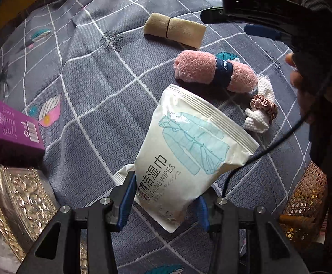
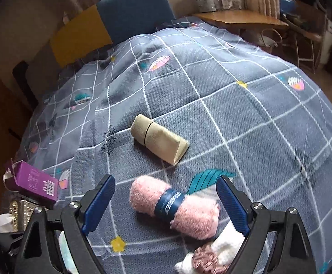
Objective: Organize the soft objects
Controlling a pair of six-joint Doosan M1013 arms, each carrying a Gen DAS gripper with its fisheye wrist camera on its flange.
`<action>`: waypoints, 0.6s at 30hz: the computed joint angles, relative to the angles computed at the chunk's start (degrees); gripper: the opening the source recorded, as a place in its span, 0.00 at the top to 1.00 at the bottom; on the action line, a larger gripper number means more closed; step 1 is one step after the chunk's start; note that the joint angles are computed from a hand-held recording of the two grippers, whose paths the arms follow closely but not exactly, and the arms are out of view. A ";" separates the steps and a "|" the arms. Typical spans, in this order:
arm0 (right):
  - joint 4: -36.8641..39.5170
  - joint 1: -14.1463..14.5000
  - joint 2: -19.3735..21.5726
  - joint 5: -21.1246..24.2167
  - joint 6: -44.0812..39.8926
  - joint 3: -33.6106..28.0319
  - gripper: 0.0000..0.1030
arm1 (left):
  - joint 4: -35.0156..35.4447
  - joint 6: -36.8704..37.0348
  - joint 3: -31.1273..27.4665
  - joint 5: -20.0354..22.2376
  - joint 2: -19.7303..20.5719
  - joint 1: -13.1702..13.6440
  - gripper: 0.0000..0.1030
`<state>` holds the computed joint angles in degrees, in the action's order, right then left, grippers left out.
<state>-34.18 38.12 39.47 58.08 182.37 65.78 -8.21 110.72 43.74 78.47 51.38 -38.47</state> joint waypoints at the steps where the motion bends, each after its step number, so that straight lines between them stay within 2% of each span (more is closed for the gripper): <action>1: 0.85 -0.57 0.68 0.96 -3.28 -1.17 0.11 | -0.57 -0.68 0.76 -0.31 -0.30 0.19 0.54; 5: 3.49 -2.20 4.72 6.12 -15.51 -7.49 0.12 | -1.84 -2.23 3.43 -1.98 -1.51 0.65 0.54; 8: 4.79 -3.05 7.65 9.72 -20.99 -11.56 0.15 | -2.28 -3.53 4.69 -3.13 -1.92 1.01 0.54; 10: 6.72 -3.60 9.20 11.11 -23.89 -13.55 0.23 | -2.93 -3.89 4.66 -3.09 -1.58 1.42 0.54; 11: 7.93 -3.81 9.90 12.06 -24.62 -14.42 0.41 | -2.91 -4.19 4.85 -3.07 -1.58 1.50 0.54; 12: 9.37 -4.12 10.28 12.23 -25.05 -14.65 0.65 | -3.10 -4.41 5.07 -3.02 -1.60 1.62 0.54; 14: 8.74 -4.06 10.12 11.39 -23.53 -13.91 0.71 | -3.30 -4.64 5.54 -3.26 -1.67 1.82 0.54; 15: 8.07 -3.94 9.94 11.35 -22.81 -13.67 0.85 | -3.31 -5.08 5.86 -3.70 -1.76 1.93 0.54; 16: 7.24 -3.82 9.87 12.15 -22.28 -13.81 0.91 | -3.61 -5.36 5.79 -3.99 -1.64 2.02 0.54; 18: 6.08 -3.64 8.71 10.87 -20.07 -12.76 0.95 | -4.12 -5.66 6.37 -4.77 -1.96 2.26 0.54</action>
<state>-28.10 34.48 48.18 68.95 162.30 53.03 -12.33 105.06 50.11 73.70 49.42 -36.21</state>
